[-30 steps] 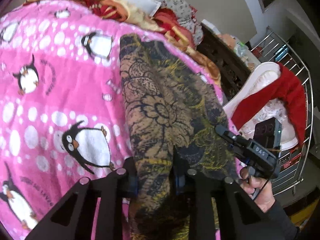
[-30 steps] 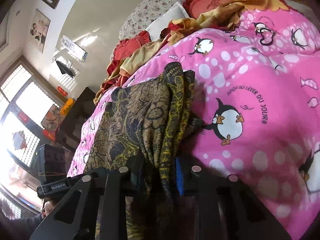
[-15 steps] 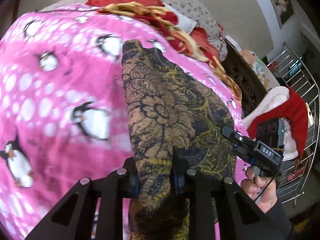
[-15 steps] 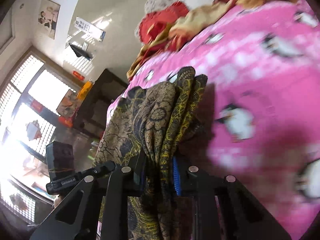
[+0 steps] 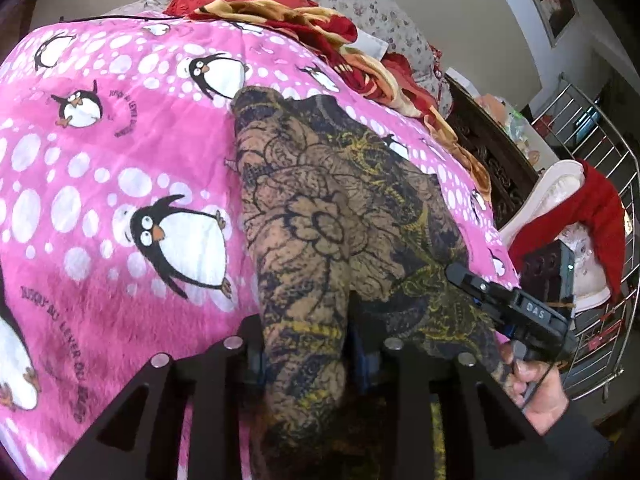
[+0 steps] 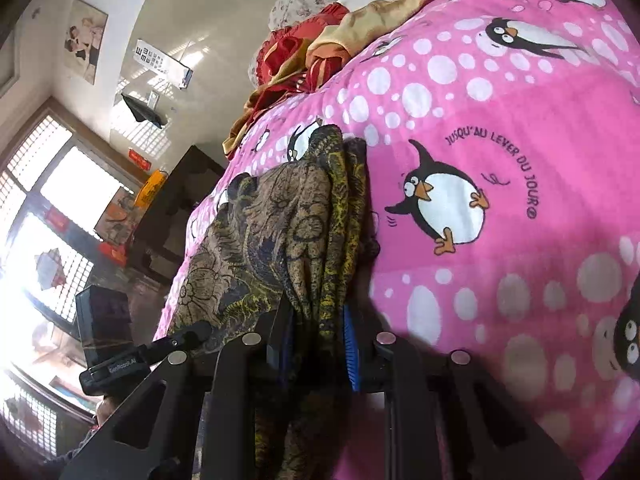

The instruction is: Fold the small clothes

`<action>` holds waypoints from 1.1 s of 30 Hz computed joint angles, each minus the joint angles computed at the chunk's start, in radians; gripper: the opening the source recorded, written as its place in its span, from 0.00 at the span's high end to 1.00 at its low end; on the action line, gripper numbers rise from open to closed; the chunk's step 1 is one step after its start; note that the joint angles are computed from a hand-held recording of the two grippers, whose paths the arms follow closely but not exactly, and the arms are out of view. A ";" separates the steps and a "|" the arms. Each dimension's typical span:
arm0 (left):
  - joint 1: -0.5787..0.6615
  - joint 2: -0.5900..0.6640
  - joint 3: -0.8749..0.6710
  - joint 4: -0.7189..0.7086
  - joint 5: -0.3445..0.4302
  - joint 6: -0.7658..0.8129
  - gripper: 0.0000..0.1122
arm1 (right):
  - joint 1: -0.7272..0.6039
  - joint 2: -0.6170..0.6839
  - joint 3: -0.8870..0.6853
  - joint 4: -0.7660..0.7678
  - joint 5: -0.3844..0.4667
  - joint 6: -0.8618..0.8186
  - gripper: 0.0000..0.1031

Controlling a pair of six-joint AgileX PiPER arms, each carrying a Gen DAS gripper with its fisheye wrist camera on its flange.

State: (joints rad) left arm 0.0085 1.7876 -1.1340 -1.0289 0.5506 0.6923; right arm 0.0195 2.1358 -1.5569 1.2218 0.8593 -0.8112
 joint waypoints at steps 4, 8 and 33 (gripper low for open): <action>0.010 -0.017 0.022 -0.013 -0.001 -0.011 0.64 | 0.011 -0.012 -0.003 -0.054 -0.005 0.052 0.81; 0.001 -0.126 0.037 0.249 -0.036 -0.269 0.58 | 0.022 -0.042 -0.094 -0.253 0.054 0.248 0.78; -0.245 0.228 -0.421 1.354 -0.053 -1.389 0.60 | 0.370 0.084 -0.415 -1.245 -0.169 1.113 0.81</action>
